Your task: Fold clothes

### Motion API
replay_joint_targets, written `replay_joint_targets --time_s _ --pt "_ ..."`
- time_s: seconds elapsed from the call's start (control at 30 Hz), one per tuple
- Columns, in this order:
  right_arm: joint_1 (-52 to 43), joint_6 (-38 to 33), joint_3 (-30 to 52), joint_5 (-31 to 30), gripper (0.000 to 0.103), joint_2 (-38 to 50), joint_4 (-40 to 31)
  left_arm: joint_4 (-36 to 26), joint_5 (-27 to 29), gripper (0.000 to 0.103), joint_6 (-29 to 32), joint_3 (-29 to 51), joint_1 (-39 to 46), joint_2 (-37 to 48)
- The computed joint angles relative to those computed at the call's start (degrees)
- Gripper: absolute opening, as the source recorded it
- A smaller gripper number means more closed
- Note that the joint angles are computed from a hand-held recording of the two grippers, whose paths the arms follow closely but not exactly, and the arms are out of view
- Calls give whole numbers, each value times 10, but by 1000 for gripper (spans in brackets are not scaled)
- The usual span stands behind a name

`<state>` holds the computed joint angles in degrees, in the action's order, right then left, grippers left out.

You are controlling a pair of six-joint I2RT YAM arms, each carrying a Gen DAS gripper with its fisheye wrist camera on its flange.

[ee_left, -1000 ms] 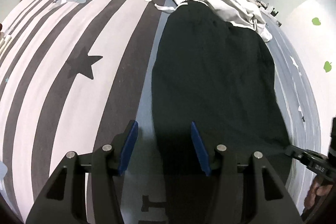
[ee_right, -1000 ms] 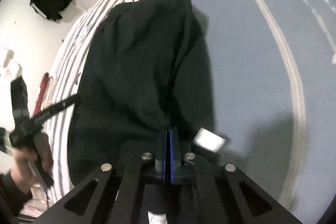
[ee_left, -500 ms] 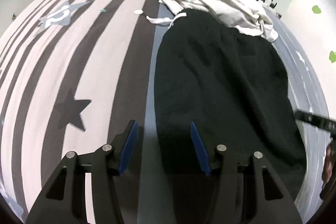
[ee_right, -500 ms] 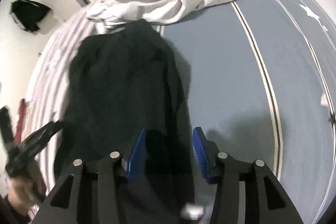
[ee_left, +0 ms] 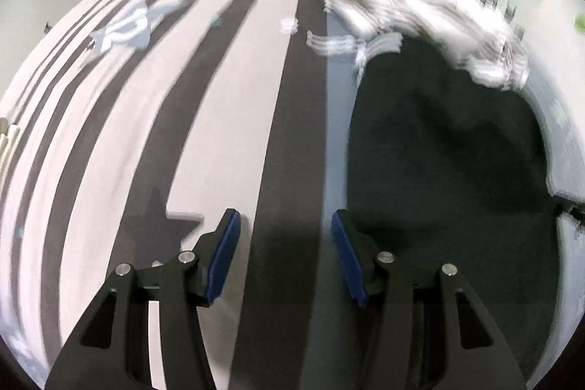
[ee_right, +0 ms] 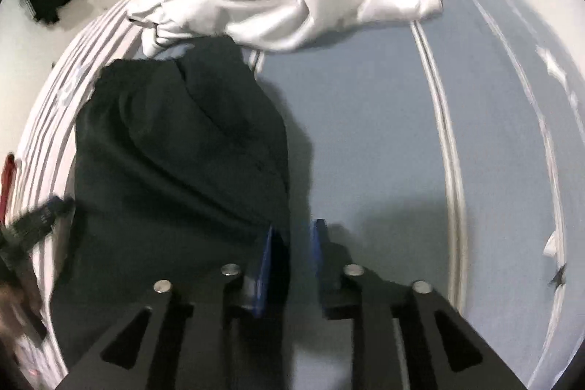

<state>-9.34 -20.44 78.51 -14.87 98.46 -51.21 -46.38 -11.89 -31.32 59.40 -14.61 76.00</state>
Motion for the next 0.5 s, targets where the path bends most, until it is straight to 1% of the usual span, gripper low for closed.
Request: replay_joint_targets --time_s 0.03,0.1,0.13,0.17,0.2,0.23,0.27,0.3,0.4,0.47,0.5 --pt "0 -1 6 -3 22 -4 7 18 8 49 5 5 9 -6" --pt "5 6 25 -11 22 -4 25 41 12 49 22 29 12 13" --pt "12 20 41 -17 24 5 33 52 21 49 39 52 12 40" --pt "20 36 59 -24 30 16 41 60 30 49 55 78 13 68" --pt "29 52 82 -32 32 33 43 67 39 49 72 105 13 97" --pt "40 59 105 -34 32 50 39 70 36 49 84 123 10 116" --pt "51 61 127 -34 32 67 33 71 21 49 100 152 3 147" --pt "66 60 147 -24 32 84 27 72 20 49 107 170 3 169" --pt "101 72 209 -2 32 150 -11 69 28 41 124 221 9 230" --pt "122 80 228 27 32 186 -11 50 24 35 141 247 13 268" --pt "125 79 231 34 32 193 -11 41 23 34 150 253 15 281"
